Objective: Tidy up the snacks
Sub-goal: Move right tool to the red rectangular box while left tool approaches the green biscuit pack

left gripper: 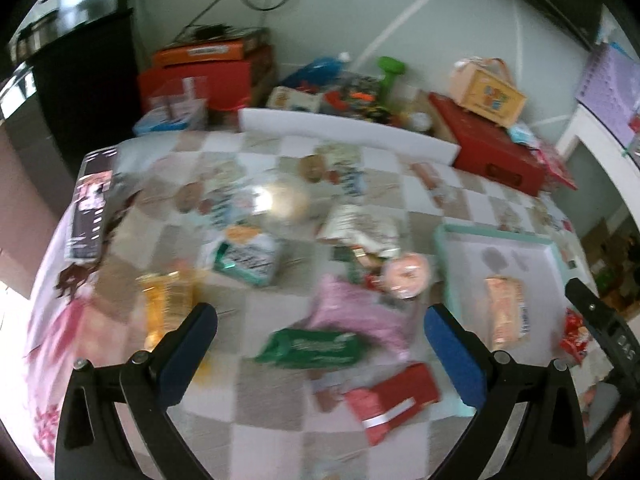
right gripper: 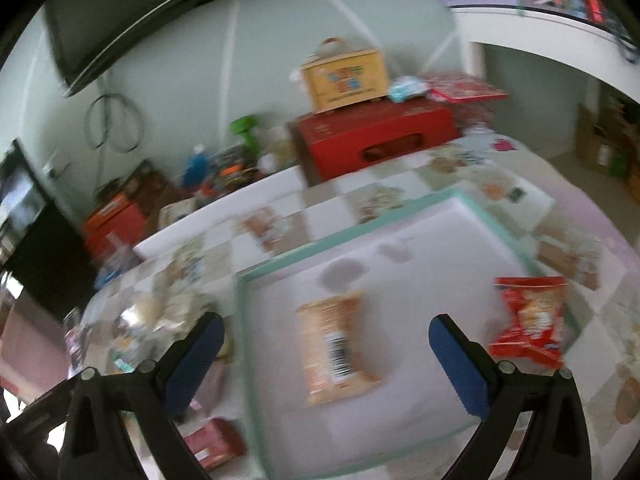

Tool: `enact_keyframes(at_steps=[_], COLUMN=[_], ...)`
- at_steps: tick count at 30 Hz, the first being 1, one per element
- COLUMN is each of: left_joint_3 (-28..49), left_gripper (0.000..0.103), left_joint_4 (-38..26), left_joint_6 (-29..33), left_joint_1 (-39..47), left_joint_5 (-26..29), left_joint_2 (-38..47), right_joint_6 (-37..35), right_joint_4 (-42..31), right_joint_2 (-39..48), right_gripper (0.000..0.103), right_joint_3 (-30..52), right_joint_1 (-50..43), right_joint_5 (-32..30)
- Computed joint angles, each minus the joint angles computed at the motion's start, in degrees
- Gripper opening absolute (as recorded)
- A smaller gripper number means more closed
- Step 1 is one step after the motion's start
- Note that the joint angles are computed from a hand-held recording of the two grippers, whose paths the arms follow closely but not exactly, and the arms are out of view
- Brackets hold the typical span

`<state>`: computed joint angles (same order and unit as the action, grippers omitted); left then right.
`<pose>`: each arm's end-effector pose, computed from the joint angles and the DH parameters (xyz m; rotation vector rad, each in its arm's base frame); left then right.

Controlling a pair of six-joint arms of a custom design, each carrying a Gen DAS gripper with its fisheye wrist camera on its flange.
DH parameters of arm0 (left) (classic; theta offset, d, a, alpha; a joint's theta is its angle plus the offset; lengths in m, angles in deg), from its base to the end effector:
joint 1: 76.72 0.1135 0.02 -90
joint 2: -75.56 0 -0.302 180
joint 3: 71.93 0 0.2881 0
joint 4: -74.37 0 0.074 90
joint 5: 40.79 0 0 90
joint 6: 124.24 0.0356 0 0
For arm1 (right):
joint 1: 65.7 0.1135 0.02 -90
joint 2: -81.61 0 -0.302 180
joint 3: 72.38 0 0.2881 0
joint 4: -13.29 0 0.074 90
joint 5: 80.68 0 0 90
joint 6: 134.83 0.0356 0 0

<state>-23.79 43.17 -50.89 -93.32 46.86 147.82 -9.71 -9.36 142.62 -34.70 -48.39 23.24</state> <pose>0.2431 -0.0710 0.1933 -0.0174 2.5446 -0.1773 0.2065 0.0554 0.1855 0.4776 2.3001 0.1620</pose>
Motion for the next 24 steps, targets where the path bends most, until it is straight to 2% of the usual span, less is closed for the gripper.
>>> enact_keyframes(at_steps=[11,18,24], left_joint_3=[-4.9,-7.0,-6.8], left_gripper=[0.103,0.103,0.103], left_joint_4=[-2.7,-1.6,-0.3], left_joint_6=[2.6,2.6,2.5], left_joint_1=[9.0,12.4,13.1], left_joint_5=[3.7,6.8,8.6], left_joint_2=[-2.9,2.2,6.5], right_joint_6=[0.2,-0.2,-1.1], right_joint_4=[2.2,0.2,-0.7], right_joint_2=[12.1,23.8,28.2], right_gripper=[0.103,0.103,0.103], right_joint_3=[5.4,9.6,10.9], right_joint_1=[16.6,22.7,24.8], right_joint_5=[-1.1,-3.1,-3.6])
